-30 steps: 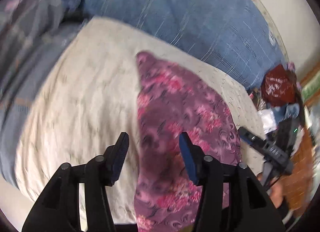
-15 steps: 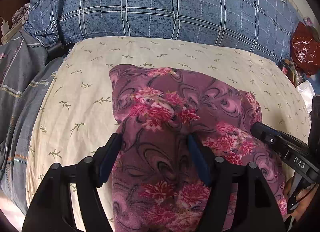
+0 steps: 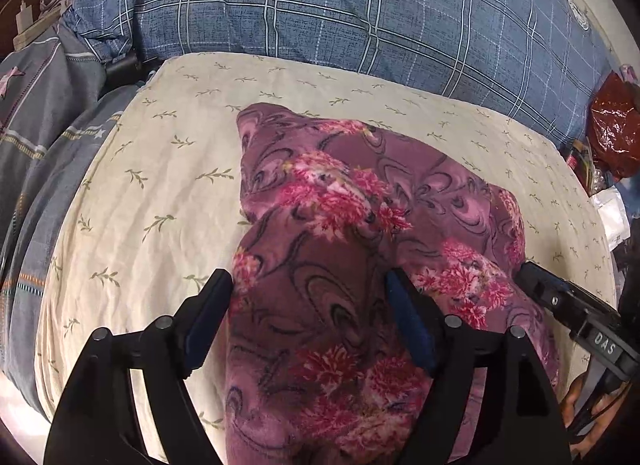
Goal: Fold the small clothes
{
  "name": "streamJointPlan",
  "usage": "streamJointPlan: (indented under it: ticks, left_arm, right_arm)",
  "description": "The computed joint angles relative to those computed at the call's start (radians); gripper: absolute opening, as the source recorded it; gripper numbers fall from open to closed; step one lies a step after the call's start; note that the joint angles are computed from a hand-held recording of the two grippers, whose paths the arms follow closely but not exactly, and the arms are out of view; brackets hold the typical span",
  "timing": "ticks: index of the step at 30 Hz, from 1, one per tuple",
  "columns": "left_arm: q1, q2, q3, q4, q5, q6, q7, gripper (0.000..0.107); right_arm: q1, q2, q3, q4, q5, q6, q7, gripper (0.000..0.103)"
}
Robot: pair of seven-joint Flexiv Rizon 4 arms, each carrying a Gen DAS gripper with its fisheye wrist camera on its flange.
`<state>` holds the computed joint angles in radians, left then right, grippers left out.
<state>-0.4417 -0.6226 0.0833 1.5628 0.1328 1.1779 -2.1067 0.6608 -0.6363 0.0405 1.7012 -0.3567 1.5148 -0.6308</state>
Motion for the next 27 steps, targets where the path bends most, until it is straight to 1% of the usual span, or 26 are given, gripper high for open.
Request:
streamJointPlan:
  ticks: [1,3,4,8,10,12,13,14,15,17,18,19,20,21,22,23,24,25,26,27]
  left_arm:
    - [-0.004,0.007,0.002,0.008,0.001,-0.002,-0.006,0.079]
    - [-0.006,0.016,0.002,0.019,0.003,-0.003,-0.012,0.079]
    - [-0.01,0.022,0.005,0.025,0.007,-0.004,-0.017,0.079]
    - [-0.027,0.054,0.014,0.046,0.035,-0.026,-0.035,0.078]
    - [-0.023,0.089,0.008,0.089,0.047,0.002,-0.04,0.078]
    - [-0.013,0.134,-0.006,0.152,0.052,0.045,-0.036,0.078]
    - [0.0,0.158,-0.023,0.195,0.045,0.071,-0.021,0.078]
    - [0.0,0.169,-0.025,0.214,0.045,0.073,-0.018,0.078]
    - [-0.006,0.176,-0.02,0.227,0.05,0.059,-0.02,0.078]
    - [-0.01,0.174,-0.021,0.238,0.058,0.009,-0.014,0.079]
    - [-0.004,0.175,-0.027,0.251,0.055,0.012,-0.014,0.081]
    - [0.004,0.182,-0.033,0.272,0.046,0.033,-0.021,0.081]
    - [0.008,0.196,-0.036,0.294,0.037,0.05,-0.033,0.081]
    - [0.003,0.215,-0.027,0.312,0.042,0.063,-0.052,0.081]
    - [-0.008,0.229,-0.014,0.321,0.06,0.068,-0.072,0.081]
    - [-0.033,0.247,0.015,0.326,0.101,0.067,-0.11,0.081]
    - [-0.056,0.264,0.039,0.327,0.148,0.061,-0.147,0.081]
    - [-0.091,0.284,0.071,0.324,0.221,0.049,-0.202,0.081]
    - [-0.111,0.296,0.088,0.316,0.277,0.032,-0.244,0.081]
    - [-0.146,0.308,0.113,0.304,0.353,0.004,-0.308,0.081]
  right_arm:
    - [0.005,0.01,-0.006,0.015,-0.002,0.004,0.0,0.036]
    - [0.053,0.045,-0.07,0.065,-0.015,0.013,0.036,0.046]
    - [0.068,0.063,-0.089,0.09,-0.022,0.017,0.052,0.046]
    - [0.096,0.122,-0.12,0.167,-0.057,0.029,0.085,0.046]
    - [0.11,0.151,-0.13,0.207,-0.082,0.062,0.09,0.046]
    - [0.143,0.182,-0.161,0.256,-0.109,0.112,0.085,0.046]
    - [0.154,0.197,-0.163,0.282,-0.121,0.139,0.067,0.046]
    - [0.157,0.203,-0.159,0.293,-0.122,0.143,0.05,0.047]
    - [0.164,0.209,-0.158,0.305,-0.128,0.131,0.031,0.049]
    - [0.172,0.211,-0.147,0.306,-0.152,0.032,0.016,0.049]
    - [0.173,0.207,-0.139,0.297,-0.173,-0.045,0.02,0.049]
    - [0.169,0.205,-0.131,0.292,-0.188,-0.089,0.027,0.049]
    - [0.174,0.208,-0.141,0.302,-0.211,-0.088,0.056,0.049]
    - [0.183,0.221,-0.159,0.319,-0.236,-0.069,0.098,0.049]
    - [0.182,0.234,-0.16,0.328,-0.252,-0.07,0.123,0.049]
    - [0.186,0.254,-0.167,0.34,-0.276,-0.084,0.151,0.051]
    - [0.209,0.285,-0.194,0.359,-0.328,-0.115,0.195,0.057]
    - [0.212,0.303,-0.201,0.372,-0.367,-0.13,0.221,0.063]
    - [0.225,0.33,-0.213,0.388,-0.42,-0.156,0.255,0.073]
    - [0.24,0.36,-0.226,0.407,-0.484,-0.191,0.3,0.082]
